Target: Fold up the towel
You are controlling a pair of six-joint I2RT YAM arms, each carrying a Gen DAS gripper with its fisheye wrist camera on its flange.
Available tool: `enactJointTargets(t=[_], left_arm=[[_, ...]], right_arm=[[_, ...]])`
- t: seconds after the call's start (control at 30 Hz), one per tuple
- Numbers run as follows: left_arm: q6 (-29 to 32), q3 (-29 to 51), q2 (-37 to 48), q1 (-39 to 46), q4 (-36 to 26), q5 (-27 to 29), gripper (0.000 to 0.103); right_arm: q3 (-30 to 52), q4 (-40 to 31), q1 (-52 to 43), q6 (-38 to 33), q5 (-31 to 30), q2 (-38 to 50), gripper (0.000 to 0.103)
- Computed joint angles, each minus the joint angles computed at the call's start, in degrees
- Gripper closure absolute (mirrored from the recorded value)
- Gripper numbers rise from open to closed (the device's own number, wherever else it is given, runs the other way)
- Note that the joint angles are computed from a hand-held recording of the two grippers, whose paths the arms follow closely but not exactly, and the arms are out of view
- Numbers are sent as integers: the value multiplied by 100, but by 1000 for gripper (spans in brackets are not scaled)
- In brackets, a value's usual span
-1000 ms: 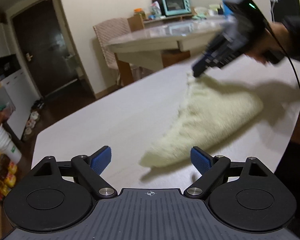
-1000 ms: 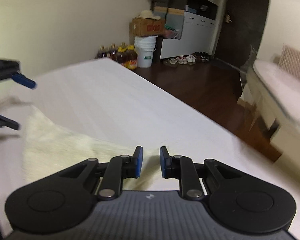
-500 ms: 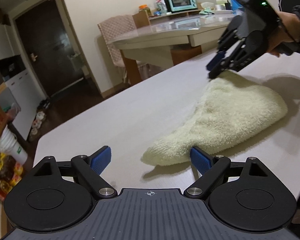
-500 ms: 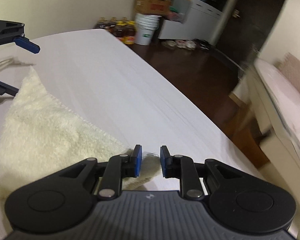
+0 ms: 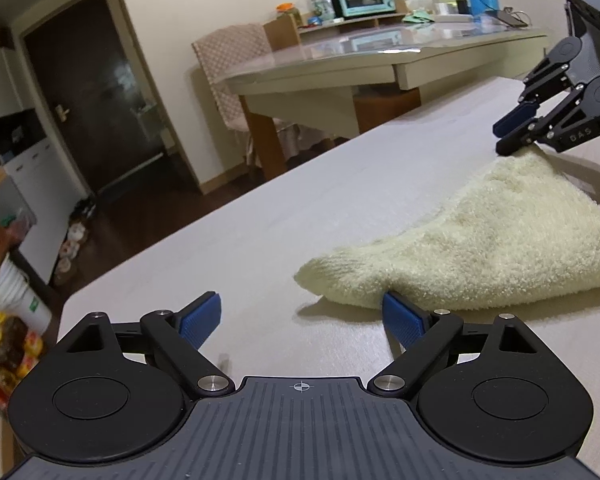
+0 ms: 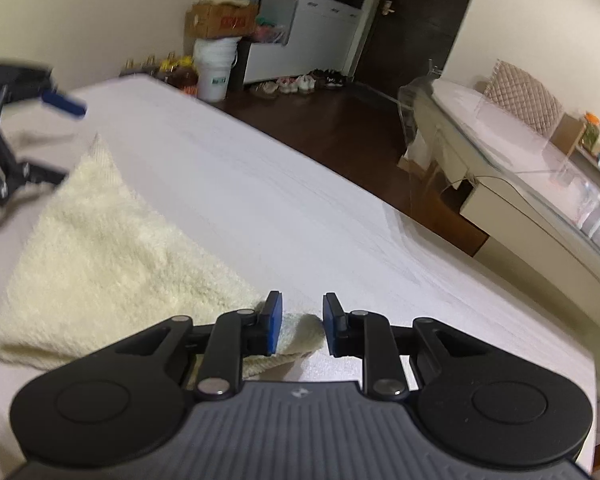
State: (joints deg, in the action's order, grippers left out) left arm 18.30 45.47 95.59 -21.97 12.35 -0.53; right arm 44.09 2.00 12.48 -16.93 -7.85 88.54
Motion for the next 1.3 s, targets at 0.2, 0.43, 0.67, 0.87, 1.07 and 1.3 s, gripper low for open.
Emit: enactJointTargets(t=[0.2, 0.43, 0.67, 0.87, 1.07, 1.3], left_arm=[[-1018, -446, -899, -402, -565, -581, 1], [-2073, -673, -1474, -1188, -1300, -1483, 0], [-2805, -1004, -1864, -2023, -1467, -2159, 0], [-3072, -1030, -1815, -2378, -1445, -2360, 0], [-3172, -1016, -1861, -2309, -1505, -2330, 0], [-3223, -1034, -1919, -2231, -1554, -2361, 0]], right_arm=[[-621, -362, -677, 1030, -1157, -1121, 25], [-1660, -886, -729, 1631, -1400, -2708, 4], [-2380, -1257, -196, 2244, -834, -4065, 3], [-2723, -939, 521, 2257, -52, -4575, 3], [-2310, 410, 1059, 1829, 785, -3049, 3], [-1674, 869, 1307, 1465, 1129, -1399, 3]])
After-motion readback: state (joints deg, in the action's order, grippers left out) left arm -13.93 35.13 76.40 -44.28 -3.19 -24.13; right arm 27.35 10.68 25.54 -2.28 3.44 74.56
